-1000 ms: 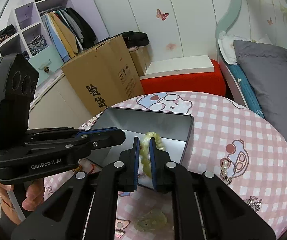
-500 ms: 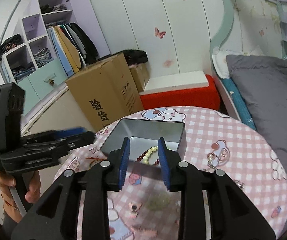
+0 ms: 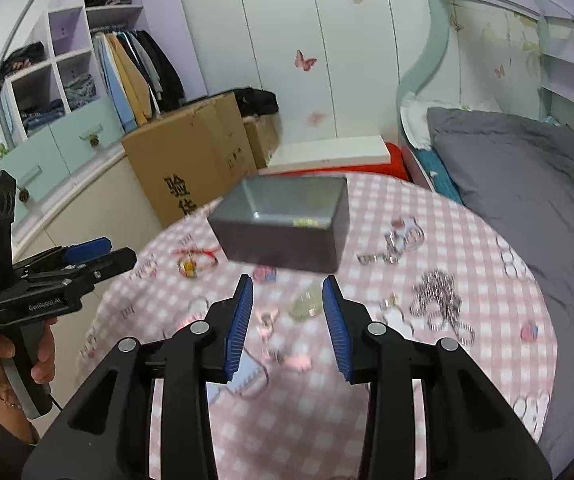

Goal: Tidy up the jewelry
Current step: 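Lower both bracelets into the grey box and open both tools, then grasp the pink bunny charm with the left tool while the right tool grasps the jade pendant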

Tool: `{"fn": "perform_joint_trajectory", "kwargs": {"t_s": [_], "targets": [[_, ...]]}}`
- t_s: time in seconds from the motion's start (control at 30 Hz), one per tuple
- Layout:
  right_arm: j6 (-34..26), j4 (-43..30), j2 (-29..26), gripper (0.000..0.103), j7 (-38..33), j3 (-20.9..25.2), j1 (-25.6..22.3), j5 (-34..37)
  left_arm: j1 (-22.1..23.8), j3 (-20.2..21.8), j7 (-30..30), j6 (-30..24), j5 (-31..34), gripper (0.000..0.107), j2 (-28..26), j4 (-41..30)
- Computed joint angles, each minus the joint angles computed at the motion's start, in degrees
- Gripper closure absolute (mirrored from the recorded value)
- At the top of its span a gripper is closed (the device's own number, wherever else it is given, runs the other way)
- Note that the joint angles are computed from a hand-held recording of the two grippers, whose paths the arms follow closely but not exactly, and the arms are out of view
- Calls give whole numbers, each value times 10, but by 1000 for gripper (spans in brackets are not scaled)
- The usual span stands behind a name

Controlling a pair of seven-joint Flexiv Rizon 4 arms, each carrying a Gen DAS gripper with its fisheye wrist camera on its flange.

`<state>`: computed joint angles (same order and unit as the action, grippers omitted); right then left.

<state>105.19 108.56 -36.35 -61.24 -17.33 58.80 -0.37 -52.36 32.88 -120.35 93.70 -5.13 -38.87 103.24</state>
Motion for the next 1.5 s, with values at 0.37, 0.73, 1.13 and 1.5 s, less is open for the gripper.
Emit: {"fn": "perform_joint_trajectory", "kwargs": {"t_s": [0.37,0.73,1.13,1.5], "targets": [[-20,22,-16,65,17,5,10,-12,53,-76,-5,-47,41,32,-24,-25],[-26,13,-25,63,30,15,-7,-33,116,-150,25,-81,78,78,-37,-58],[-51,-25,-46,59,52,24,-27,-65,167,-204,44,-9,58,91,-10,-19],[-127,-122,-96,54,105,70,-92,-141,164,-207,107,28,-8,91,-3,-20]]}}
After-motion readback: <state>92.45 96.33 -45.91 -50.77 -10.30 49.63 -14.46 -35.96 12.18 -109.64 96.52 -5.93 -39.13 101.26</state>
